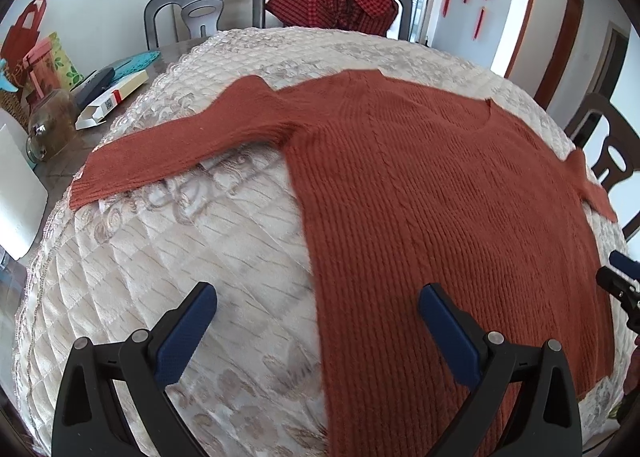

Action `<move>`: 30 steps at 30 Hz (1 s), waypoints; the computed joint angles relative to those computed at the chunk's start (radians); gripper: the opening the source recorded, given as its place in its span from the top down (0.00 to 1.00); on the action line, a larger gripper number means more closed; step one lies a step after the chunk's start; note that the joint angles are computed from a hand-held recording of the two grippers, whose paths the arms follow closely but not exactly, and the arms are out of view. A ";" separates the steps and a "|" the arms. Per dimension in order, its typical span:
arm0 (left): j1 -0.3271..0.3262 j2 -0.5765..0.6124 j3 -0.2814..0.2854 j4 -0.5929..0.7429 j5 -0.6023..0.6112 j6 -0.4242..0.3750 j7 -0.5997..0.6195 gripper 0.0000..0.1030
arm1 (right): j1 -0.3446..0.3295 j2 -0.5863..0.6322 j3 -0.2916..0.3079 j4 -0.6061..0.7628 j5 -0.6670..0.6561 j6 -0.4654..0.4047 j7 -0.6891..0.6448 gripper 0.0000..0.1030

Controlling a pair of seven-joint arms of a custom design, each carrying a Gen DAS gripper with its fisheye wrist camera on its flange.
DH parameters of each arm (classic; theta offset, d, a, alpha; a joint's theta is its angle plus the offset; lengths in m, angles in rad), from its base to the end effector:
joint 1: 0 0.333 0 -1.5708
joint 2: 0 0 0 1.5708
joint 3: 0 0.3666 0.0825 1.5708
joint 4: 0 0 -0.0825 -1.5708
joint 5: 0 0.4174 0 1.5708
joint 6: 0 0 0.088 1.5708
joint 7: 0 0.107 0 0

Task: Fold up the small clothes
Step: 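Grasp the cuff of the sleeve nearest the left gripper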

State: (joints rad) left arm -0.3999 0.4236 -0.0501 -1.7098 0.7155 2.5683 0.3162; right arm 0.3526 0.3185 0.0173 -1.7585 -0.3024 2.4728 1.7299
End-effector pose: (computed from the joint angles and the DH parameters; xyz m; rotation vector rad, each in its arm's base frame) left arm 0.6692 -0.3292 0.4177 -2.0972 1.5649 -0.6063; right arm 0.6720 0.2600 0.4602 -2.3903 1.5686 -0.5698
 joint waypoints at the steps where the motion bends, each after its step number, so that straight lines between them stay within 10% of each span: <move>1: 0.002 -0.008 0.008 -0.012 0.008 0.018 -0.017 0.01 | 0.001 0.004 0.001 0.006 0.000 0.000 -0.001 0.26; 24: 0.134 -0.077 0.092 -0.144 0.185 0.155 -0.490 0.25 | 0.031 0.110 0.010 0.145 0.066 -0.012 -0.086 0.26; 30: 0.137 -0.057 0.084 -0.096 0.190 0.010 -0.489 0.76 | 0.035 0.115 0.007 0.152 0.069 -0.016 -0.085 0.26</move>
